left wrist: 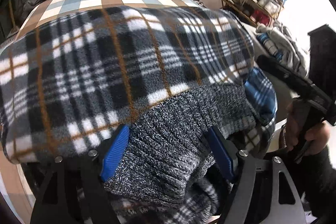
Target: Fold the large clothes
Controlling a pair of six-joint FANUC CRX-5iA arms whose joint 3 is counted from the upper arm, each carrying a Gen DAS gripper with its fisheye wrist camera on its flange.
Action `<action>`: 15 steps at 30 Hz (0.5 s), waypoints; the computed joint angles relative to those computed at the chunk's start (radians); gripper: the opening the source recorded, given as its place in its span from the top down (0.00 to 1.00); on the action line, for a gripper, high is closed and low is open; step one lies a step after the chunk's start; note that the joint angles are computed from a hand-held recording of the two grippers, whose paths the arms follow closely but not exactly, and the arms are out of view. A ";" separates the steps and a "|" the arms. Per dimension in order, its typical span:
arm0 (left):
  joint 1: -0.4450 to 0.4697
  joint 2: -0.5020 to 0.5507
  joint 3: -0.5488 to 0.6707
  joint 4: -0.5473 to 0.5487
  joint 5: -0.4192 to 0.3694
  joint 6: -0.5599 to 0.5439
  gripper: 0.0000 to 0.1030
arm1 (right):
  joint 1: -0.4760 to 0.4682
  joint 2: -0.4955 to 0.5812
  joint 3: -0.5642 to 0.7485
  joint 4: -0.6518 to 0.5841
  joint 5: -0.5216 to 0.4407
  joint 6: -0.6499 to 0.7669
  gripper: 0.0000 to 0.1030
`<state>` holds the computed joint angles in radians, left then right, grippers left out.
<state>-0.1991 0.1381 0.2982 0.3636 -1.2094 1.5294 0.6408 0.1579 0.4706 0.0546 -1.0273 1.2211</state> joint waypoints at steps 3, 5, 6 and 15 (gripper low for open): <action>0.039 0.002 0.023 0.086 -0.005 -0.021 0.29 | 0.000 -0.003 -0.005 0.013 0.008 -0.034 0.00; 0.049 0.000 0.075 0.047 0.029 -0.028 0.29 | -0.021 0.006 0.010 -0.013 0.029 -0.047 0.00; 0.053 0.006 0.108 0.021 0.039 -0.022 0.29 | -0.026 0.004 0.013 -0.019 0.037 -0.062 0.00; 0.136 0.033 0.028 -0.006 0.081 0.170 0.30 | -0.048 -0.008 -0.004 -0.011 0.066 -0.090 0.00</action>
